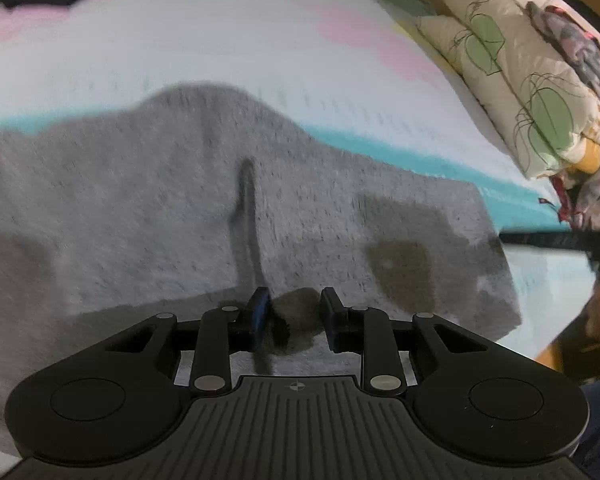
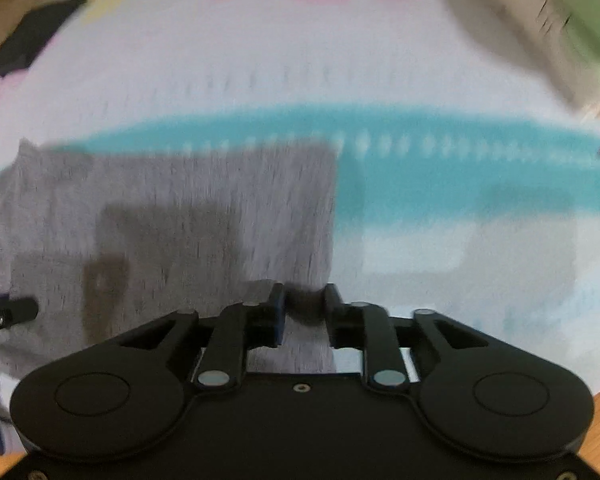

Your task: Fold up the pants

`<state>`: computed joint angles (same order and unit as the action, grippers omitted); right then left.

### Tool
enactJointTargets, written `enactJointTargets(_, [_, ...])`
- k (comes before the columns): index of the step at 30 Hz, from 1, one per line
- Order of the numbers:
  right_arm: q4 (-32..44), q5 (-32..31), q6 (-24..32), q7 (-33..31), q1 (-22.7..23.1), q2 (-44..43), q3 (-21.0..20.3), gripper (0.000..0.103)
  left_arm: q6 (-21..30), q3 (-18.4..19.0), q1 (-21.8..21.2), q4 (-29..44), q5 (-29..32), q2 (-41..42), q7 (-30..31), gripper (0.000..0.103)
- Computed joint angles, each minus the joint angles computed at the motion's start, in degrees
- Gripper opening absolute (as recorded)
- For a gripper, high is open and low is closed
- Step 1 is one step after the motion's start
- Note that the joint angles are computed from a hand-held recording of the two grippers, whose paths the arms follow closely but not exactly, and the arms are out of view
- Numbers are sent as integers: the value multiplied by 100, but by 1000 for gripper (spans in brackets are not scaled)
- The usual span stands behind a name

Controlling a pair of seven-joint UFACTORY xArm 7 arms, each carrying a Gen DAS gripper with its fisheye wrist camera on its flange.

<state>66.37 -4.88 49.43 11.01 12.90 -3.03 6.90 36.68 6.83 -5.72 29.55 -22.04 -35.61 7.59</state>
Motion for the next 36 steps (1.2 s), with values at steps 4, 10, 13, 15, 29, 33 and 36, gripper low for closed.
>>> enactJointTargets(4, [-594,-746,-1332,633,1,-553,157,79,-457,-302,315,-146,595,-218,-76,27])
enactJointTargets(10, [-456,501,-1808,-422,531,-139,234,78,-737,-275,547,-45,863,18,-601,27])
enactJointTargets(13, [-311,416,-1835,-543,708,171,397,70,-823,-297,744,-13,1028,128,-915,27])
enactJointTargets(15, [-175,414,-1926,-747,832,359,470,70,-856,-331,883,1,1149,210,-1147,27])
enactJointTargets(29, [2772,838,-979,-2075,1388,2697,545,81,-365,247,1018,183,735,551,-1074,27])
enactJointTargets(33, [3233,638,-286,-2311,1515,3004,513,13,-459,243,1039,146,615,479,-1038,27])
enactJointTargets(36, [2387,559,-835,-2503,1553,2470,515,11,-741,176,1209,-49,695,185,-1114,27])
